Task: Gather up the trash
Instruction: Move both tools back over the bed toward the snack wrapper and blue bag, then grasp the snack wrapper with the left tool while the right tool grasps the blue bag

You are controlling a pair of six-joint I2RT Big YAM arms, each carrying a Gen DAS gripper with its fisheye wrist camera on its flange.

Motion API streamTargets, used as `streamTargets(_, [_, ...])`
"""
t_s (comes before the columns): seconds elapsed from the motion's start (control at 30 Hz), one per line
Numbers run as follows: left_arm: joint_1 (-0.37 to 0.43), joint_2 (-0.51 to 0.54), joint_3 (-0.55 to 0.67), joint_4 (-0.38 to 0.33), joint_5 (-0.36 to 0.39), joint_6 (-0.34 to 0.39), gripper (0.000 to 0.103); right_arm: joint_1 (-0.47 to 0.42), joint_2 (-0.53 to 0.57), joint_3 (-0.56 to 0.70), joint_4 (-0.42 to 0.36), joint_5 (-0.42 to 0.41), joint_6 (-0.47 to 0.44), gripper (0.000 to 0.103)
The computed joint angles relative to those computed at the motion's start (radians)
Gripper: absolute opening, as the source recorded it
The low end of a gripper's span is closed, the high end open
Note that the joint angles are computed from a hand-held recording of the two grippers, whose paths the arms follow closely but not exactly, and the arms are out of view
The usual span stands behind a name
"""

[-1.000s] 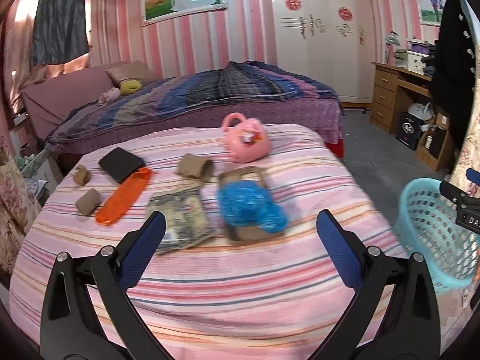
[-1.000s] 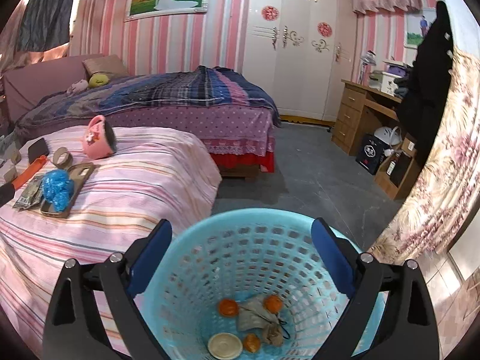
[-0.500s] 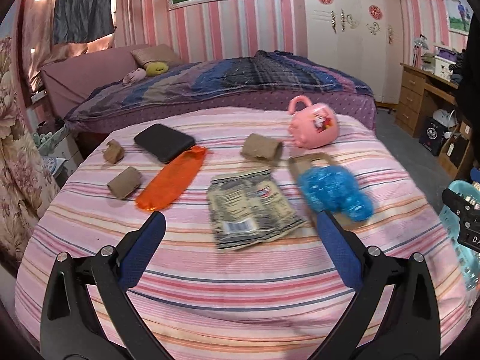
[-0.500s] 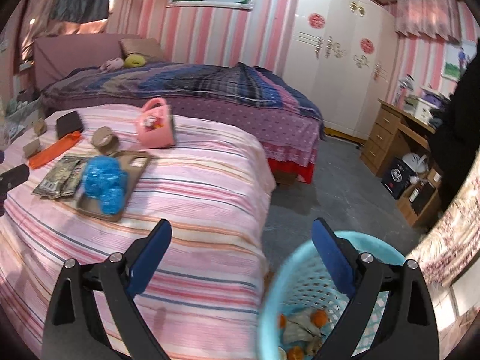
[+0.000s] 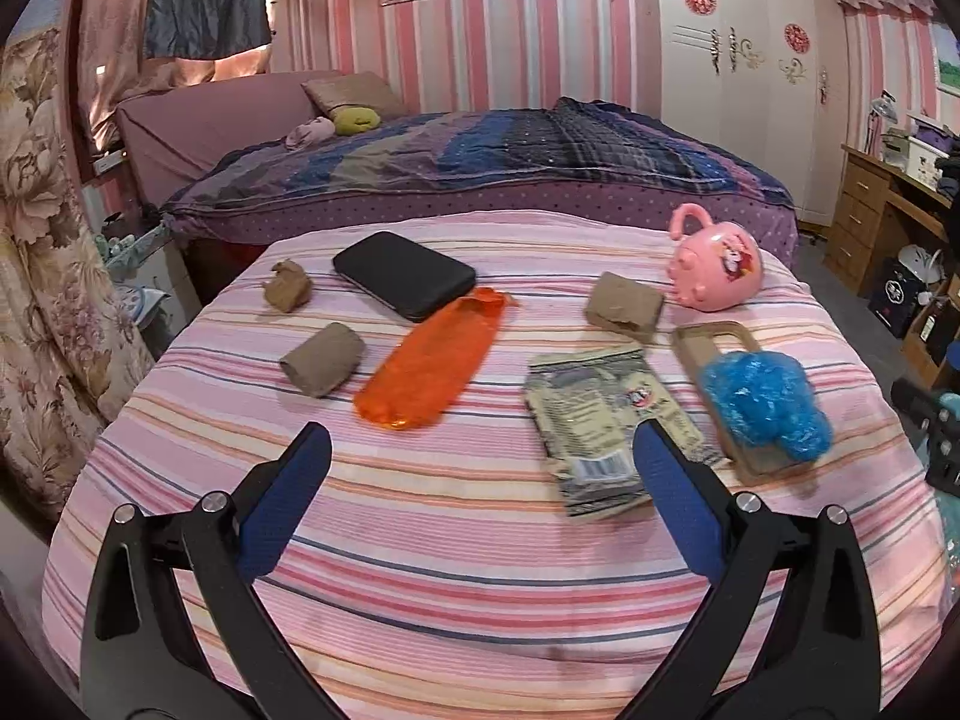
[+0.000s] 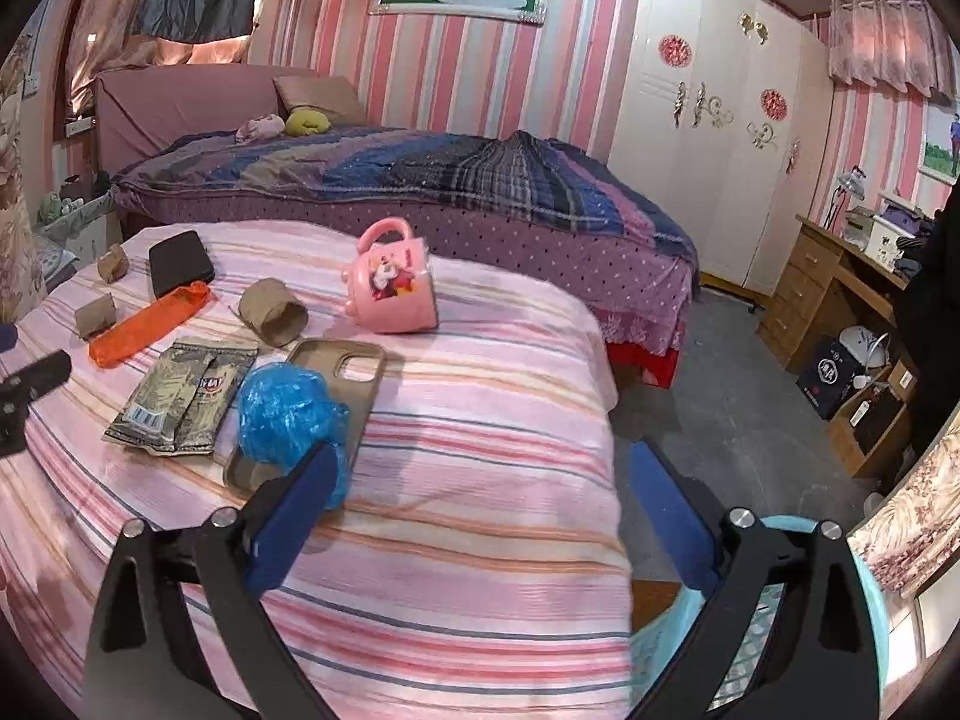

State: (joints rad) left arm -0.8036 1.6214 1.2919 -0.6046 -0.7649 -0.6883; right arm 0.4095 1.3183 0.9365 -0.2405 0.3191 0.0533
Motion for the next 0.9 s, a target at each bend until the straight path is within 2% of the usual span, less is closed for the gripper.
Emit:
streamTargets(0.07, [0.018,-0.009,-0.014,0.006,0.04,-0.024,0.097,0.004,0.015,0.008,-0.012,-0.012,-0.009,0.095])
streamTargets(0.2, [0.051,-0.014,-0.041,0.03,0.124,-0.055,0.097,0.022,0.035,0.008,0.011,0.024,-0.04,0.095])
streamTargets(0.37, [0.07,0.011,-0.04,0.027,0.191,-0.07,0.097,0.002,0.061,0.015,0.007,0.011,-0.009,0.097])
streamTargets(0.53, [0.062,0.062,0.013,-0.03,0.184,-0.056,0.097,-0.016,0.067,0.012,0.031,0.016,0.015,0.098])
streamTargets(0.7, [0.059,0.12,0.077,-0.067,0.213,-0.045,0.097,-0.043,0.065,0.005,0.054,0.0,0.06,0.098])
streamTargets(0.83, [0.07,0.167,0.139,-0.099,0.261,-0.067,0.096,-0.066,0.072,0.009,0.057,-0.044,0.107,0.099])
streamTargets(0.87, [0.072,0.18,0.155,-0.111,0.27,-0.071,0.095,-0.072,0.077,0.011,0.056,-0.055,0.115,0.099])
streamTargets(0.9, [0.073,0.193,0.172,-0.126,0.279,-0.071,0.087,-0.077,0.083,0.018,0.043,-0.068,0.119,0.099])
